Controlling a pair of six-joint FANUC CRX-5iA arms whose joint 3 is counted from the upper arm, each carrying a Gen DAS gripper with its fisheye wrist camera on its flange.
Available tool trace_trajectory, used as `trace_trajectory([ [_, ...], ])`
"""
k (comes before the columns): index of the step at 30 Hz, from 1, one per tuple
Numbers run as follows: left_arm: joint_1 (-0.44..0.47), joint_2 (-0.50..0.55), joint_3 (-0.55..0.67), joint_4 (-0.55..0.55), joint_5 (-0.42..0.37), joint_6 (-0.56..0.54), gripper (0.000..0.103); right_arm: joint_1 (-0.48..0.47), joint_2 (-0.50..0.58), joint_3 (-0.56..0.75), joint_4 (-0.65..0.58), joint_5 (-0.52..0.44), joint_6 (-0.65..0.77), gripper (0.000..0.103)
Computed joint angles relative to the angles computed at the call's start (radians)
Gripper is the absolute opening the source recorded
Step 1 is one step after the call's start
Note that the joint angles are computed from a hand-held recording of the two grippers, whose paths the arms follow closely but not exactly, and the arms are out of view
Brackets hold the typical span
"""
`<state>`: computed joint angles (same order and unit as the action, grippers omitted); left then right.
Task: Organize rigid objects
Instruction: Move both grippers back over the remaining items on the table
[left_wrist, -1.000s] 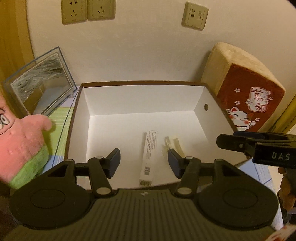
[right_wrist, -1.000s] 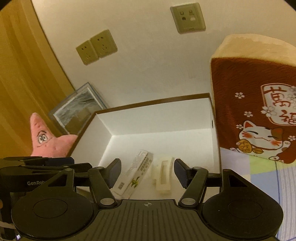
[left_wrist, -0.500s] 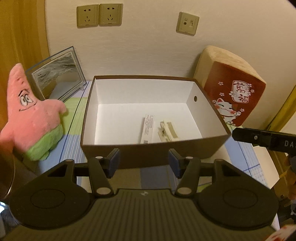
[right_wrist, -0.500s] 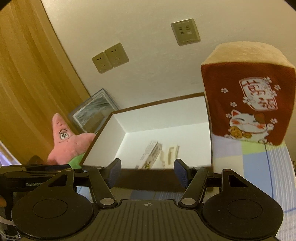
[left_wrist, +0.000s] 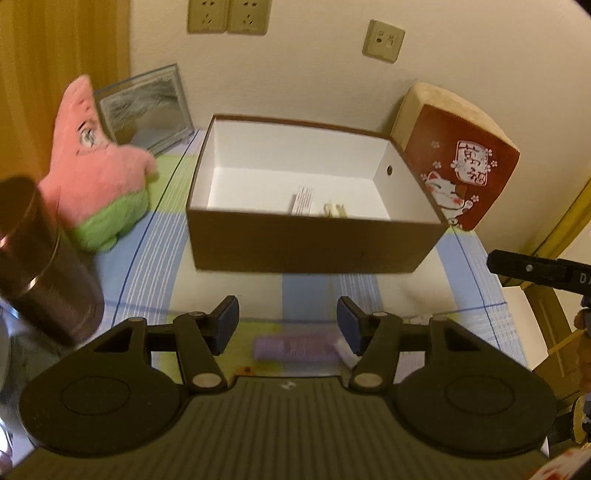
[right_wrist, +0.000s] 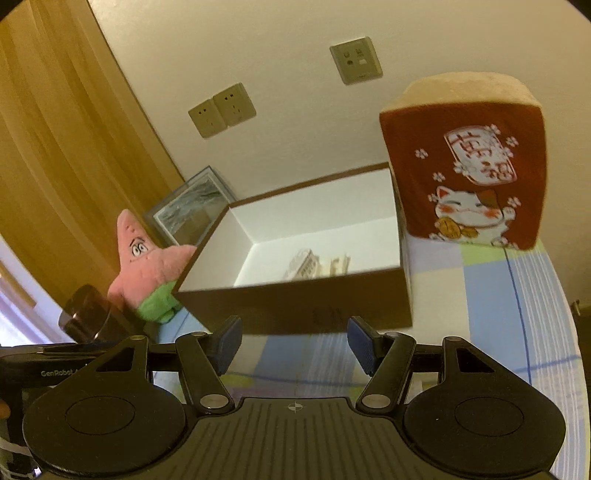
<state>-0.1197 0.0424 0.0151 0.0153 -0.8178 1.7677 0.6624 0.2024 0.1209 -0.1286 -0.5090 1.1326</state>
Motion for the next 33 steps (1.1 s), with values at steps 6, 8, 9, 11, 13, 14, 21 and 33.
trace_trajectory([
  [6, -0.004, -0.054, -0.071, -0.007, -0.014, 0.025, 0.055, 0.020, -0.052, -0.079, 0.030, -0.003, -0.047, 0.060],
  [8, -0.004, -0.068, -0.089, -0.010, -0.023, 0.039, 0.055, 0.024, -0.068, -0.105, 0.036, -0.004, -0.064, 0.060],
  [9, -0.007, -0.073, -0.094, -0.020, -0.030, 0.049, 0.055, 0.027, -0.076, -0.119, 0.042, -0.006, -0.075, 0.060],
  [11, -0.008, -0.085, -0.108, -0.026, -0.040, 0.055, 0.055, 0.031, -0.086, -0.135, 0.046, -0.018, -0.090, 0.060],
  [13, -0.008, -0.094, -0.121, -0.027, -0.049, 0.060, 0.055, 0.036, -0.097, -0.157, 0.056, -0.026, -0.107, 0.060],
  [14, -0.009, -0.097, -0.126, -0.030, -0.054, 0.064, 0.055, 0.038, -0.102, -0.167, 0.064, -0.032, -0.117, 0.060],
  [21, -0.010, -0.117, -0.162, -0.040, -0.080, 0.077, 0.055, 0.056, -0.127, -0.222, 0.108, -0.066, -0.171, 0.060],
  [33, -0.016, -0.112, -0.199, -0.060, -0.103, 0.084, 0.055, 0.058, -0.120, -0.273, 0.191, -0.093, -0.249, 0.060],
])
